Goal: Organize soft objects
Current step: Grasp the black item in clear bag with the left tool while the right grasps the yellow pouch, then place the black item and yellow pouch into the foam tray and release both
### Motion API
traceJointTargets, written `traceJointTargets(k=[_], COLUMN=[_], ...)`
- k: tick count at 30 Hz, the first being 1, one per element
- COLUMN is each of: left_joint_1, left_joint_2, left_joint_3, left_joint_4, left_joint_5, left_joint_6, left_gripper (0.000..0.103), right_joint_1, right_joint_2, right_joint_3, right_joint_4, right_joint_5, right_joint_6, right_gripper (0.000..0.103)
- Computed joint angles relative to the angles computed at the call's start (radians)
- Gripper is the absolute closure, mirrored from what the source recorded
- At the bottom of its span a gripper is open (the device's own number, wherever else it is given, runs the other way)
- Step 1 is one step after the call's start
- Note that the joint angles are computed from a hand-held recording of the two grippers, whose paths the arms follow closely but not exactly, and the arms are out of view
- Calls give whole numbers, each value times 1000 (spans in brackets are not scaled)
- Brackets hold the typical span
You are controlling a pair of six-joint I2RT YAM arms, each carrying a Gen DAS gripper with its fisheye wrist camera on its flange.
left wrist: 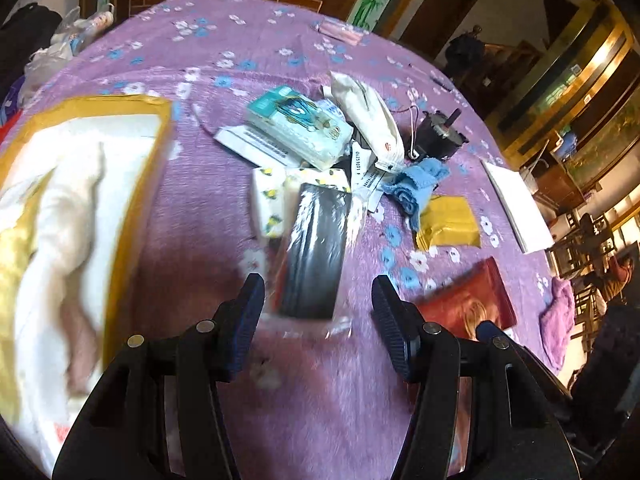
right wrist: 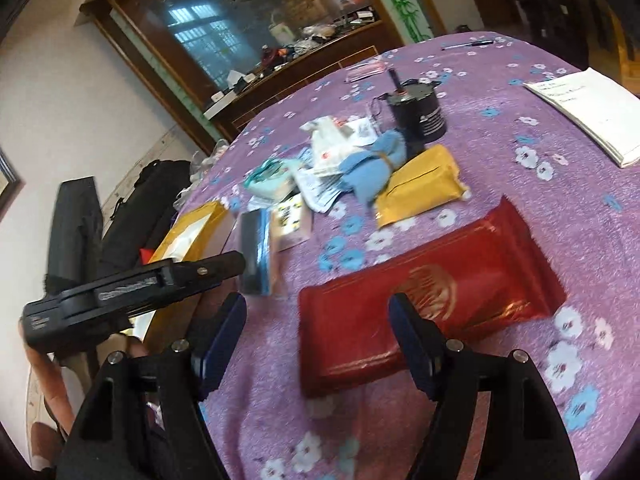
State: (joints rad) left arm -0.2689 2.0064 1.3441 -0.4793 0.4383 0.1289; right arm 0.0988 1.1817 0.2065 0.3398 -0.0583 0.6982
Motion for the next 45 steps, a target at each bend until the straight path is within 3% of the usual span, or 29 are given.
traceJointTargets(k=[5,10,13,17,19,22,23,26,32,36,38,41,45], left_joint_1=[-70,-32,10,47,60,60,64,67,83,95,99,110,157], left_joint_2=[80,79,37,8,8,-3,-4,-12,-53,-90,-129,-160,-220], left_joint_3=[68,41,-34,-131,-144,-141,-134,-130,-148,-175,-210,-233,-261], left_joint_4=[-9,12,53,149,167,133,115,98,46,8,21,9,-29], left_joint_5=[-108,-48,36,84,107,97,106,132,144,151,151,163,202], left_joint_6=[6,-18,-7,0,5,21,23,25,70,90,100,102,126], left_gripper=[47,64,66,68,68,69,69,69,69,69,69,69,69], right_joint_1=[-123,-236,-270,-264,-278,-230,-219,-186,-157,-63,-18,-50,-21], right_joint_2=[17,52,162,323,403,428,419,381,253,77,67,15,-102], right_joint_3=[27,125,227,350,382,373,365,346,259,204,234,206,155], right_joint_4=[-16,-124,-166,-214,-198,-171,-168,-190,-210,-325,-390,-385,-403], right_joint_5=[-79,-90,-93,-40,-66,29,45,89,150,384,445,327,315], right_joint_6=[-45,-92,-128,-154,-137,-144,-136,-115,-35,-21,-63,-79,-13], right_gripper=[29,29,29,30,30,47,53,57,59,59,59,59,59])
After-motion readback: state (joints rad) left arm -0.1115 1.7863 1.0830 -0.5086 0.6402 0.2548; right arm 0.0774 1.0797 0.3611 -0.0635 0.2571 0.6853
